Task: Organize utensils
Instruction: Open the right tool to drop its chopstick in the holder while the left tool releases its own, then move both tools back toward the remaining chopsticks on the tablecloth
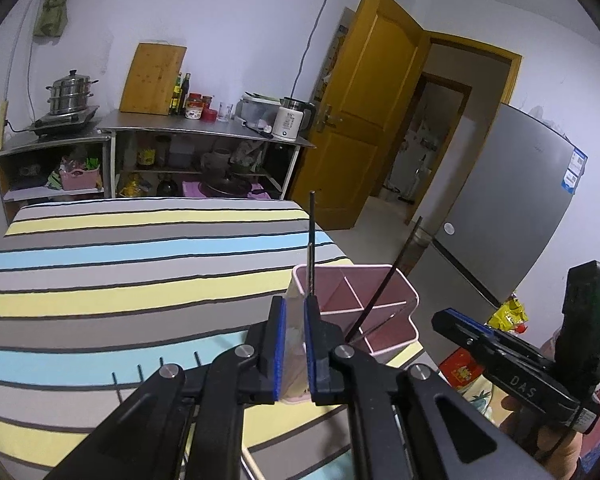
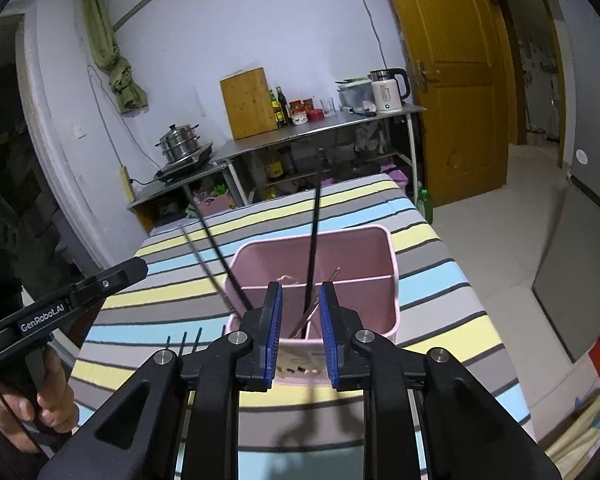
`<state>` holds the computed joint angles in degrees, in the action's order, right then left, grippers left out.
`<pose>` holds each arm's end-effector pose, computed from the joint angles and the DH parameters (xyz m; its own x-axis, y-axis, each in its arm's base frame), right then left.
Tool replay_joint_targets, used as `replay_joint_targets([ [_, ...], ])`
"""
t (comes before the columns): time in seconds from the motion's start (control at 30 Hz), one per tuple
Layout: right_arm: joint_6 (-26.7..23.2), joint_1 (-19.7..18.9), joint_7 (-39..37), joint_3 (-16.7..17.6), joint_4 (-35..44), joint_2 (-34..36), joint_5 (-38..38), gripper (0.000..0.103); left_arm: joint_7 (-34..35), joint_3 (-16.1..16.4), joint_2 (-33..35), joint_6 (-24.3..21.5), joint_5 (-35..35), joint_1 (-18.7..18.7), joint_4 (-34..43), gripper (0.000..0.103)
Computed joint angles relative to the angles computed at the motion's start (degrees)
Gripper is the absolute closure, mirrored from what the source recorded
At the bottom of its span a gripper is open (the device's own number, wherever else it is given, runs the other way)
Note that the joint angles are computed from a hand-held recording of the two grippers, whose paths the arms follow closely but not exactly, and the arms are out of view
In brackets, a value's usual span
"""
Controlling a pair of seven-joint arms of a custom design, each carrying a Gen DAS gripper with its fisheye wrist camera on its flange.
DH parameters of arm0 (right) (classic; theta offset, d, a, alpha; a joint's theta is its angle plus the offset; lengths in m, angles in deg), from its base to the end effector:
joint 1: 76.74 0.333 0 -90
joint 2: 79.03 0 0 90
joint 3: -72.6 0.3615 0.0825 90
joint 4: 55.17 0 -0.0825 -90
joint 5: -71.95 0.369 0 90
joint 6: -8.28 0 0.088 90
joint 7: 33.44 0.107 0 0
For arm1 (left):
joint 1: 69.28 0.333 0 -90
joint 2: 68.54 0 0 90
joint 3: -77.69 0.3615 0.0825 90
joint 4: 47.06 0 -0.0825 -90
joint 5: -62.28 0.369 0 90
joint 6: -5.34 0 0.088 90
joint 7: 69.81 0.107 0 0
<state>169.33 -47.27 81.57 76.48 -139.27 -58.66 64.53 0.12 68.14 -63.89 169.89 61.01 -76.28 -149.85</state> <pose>0.6025 0.3915 0.6456 0.3462 -0.9018 -0.2588 -0.6063 -0.0046 -0.7952 0.6014 -0.1723 0.6712 -0.0794 -0.9439 0.3207 -0.5921 -0.2141 -0.7769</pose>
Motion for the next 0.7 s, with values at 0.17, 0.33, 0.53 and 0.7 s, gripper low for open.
replay_joint_targets([
  [0.17,1.5,1.2,0.8,-0.3,-3.5,-2.2,-2.1,0.083,-1.6,0.2,-3.6,1.9,1.2,0.1,-5.3,0.095],
  [0.33,3.2,1.2,0.5,0.8,-7.2,-4.0,-2.1,0.083,-3.9,0.1,-7.4,3.5,3.8,0.5,-11.1,0.095],
  [0.53,3.9,0.0,-3.6,3.7,-10.8,-5.2,2.0,0.083,-7.0,-0.2,-11.6,4.6,5.9,1.7,-17.7,0.095],
  [0.7,4.2,-0.1,-6.0,4.8,-12.5,-5.3,4.7,0.083,-8.8,-0.5,-14.2,4.8,6.5,2.8,-22.5,0.095],
])
